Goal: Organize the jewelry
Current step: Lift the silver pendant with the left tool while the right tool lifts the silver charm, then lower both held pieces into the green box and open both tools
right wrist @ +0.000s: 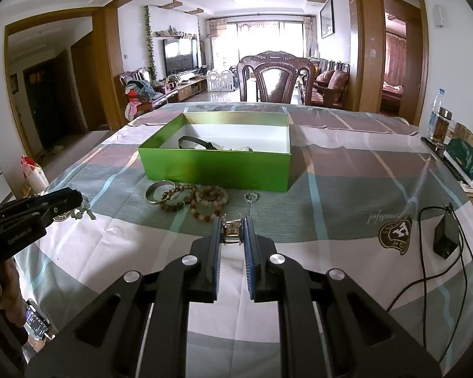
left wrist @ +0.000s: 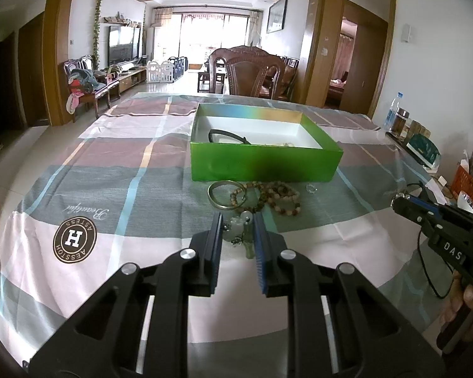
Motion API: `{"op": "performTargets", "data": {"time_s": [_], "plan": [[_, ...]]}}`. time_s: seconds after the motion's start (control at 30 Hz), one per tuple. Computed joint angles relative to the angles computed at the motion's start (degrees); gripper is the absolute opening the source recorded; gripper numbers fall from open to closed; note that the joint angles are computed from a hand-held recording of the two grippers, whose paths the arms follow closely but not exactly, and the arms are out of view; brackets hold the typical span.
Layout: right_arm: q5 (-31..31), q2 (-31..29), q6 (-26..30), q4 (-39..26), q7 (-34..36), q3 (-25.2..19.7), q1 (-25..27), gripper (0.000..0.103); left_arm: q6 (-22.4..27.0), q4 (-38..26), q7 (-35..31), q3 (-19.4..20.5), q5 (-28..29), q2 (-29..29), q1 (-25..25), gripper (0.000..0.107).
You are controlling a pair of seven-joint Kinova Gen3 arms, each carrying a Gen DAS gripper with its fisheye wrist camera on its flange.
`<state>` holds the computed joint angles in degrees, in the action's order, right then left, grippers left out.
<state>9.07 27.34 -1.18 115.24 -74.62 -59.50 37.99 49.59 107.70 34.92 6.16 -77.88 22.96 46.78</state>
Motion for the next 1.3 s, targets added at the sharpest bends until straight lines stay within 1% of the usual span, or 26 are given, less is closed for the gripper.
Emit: {"op": "performTargets", "data": {"time_s": [0.27,0.4,0.73,0.9,1.0,1.1,1.13,1.17,1.23,1.3], "plan": [[-1.6,1.0,0.5,-0.7,2.0,1.0,-1.1,0.014,-0.9,0.6,-1.0,0.0,0.7,-0.4,-0.8,0.019],[-0.5,1.3,1.0,-1.2,0.9,1.9,-1.9,0.014,-1.7,-0.3,-2.5,-0.2,1.3,0.1,-1.4,0.019],[-2.0,1.8,1.4,-1.9,2.3,3.2,-3.2,0.014,-2.7,-1.4,-4.0,-1.4,2.3,0.7,-1.1,0.019],[-2.5,1.9,1.3,-2.1,3.1,2.6,-2.8,0.014,-3.1,-2.1,-5.1,-1.8,2.5,0.9,-1.3,0.019],[-2.1,1.8,1.1,-2.9,3.4,1.1,-1.9,0.014,-2.8,-3.2,-7.6,-2.0,2.0,0.4,-1.5,0.019],[-2.3,2.1,1.9,-5.6,4.5,-1.1,-0.8,0.014,-2.3,-5.5,-11.6,-2.3,1.3,-0.6,-2.4,0.019],[-3.4,2.4,2.8,-7.2,5.5,-1.4,-1.1,0.014,-2.6,-6.3,-12.9,-2.5,0.9,-0.9,-2.9,0.019],[-4.1,2.9,3.3,-9.6,6.4,-1.0,-2.3,0.014,-3.3,-7.5,-14.8,-3.2,1.1,-1.1,-3.4,0.019],[-4.7,3.2,5.2,-14.4,6.9,2.2,-6.8,0.014,-5.4,-10.8,-19.4,-2.9,2.1,-0.8,-6.8,0.019],[-4.5,5.1,7.2,-19.6,6.5,5.6,-11.7,0.014,-7.2,-14.6,-24.1,-0.3,3.4,0.6,-12.1,0.019]]}}
